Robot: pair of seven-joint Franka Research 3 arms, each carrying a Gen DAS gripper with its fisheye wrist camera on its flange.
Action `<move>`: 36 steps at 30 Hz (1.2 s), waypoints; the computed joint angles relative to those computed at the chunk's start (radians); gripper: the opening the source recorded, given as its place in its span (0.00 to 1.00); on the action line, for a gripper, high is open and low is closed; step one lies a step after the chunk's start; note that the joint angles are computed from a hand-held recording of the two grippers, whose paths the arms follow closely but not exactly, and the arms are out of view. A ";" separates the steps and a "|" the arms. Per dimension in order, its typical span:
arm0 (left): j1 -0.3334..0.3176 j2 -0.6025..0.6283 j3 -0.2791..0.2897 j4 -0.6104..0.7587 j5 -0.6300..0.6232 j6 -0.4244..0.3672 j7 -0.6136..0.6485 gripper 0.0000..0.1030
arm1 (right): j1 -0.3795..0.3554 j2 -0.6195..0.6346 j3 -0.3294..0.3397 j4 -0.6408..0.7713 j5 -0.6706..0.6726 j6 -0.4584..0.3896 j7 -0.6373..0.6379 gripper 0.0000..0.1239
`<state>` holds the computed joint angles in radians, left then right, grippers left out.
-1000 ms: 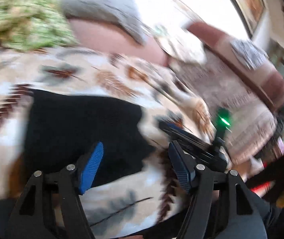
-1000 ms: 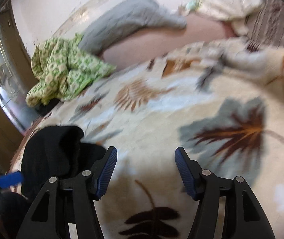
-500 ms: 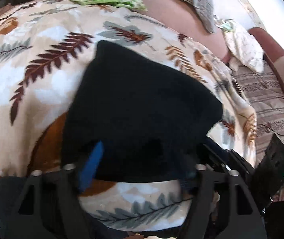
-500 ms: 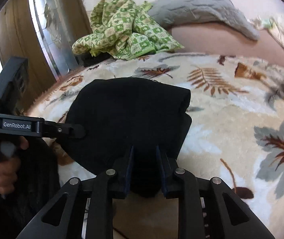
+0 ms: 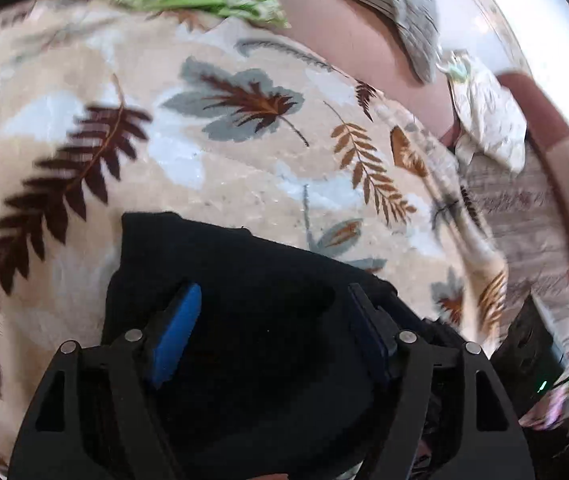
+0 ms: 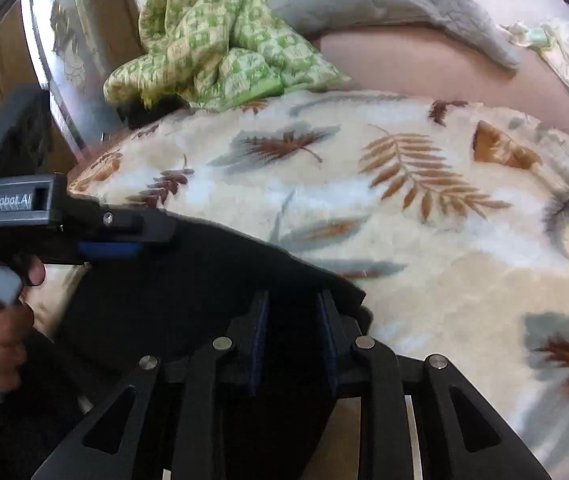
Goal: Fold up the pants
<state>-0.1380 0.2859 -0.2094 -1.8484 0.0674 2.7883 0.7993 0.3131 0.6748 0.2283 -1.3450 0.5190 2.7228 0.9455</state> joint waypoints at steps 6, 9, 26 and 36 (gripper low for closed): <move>0.022 -0.008 -0.023 -0.033 -0.023 0.060 0.013 0.78 | 0.015 -0.002 -0.010 -0.010 -0.018 0.028 0.006 0.20; 0.059 0.013 -0.066 -0.019 -0.108 0.095 0.089 0.88 | -0.020 -0.005 0.022 -0.003 0.011 0.001 -0.025 0.21; -0.200 -0.123 0.135 -0.080 0.622 -0.184 -0.586 1.00 | -0.186 -0.263 0.142 -0.346 0.628 0.106 -0.416 0.73; -0.146 -0.114 0.056 -0.054 0.734 -0.259 -0.644 1.00 | -0.087 -0.258 0.047 -0.359 0.647 0.180 -0.433 0.73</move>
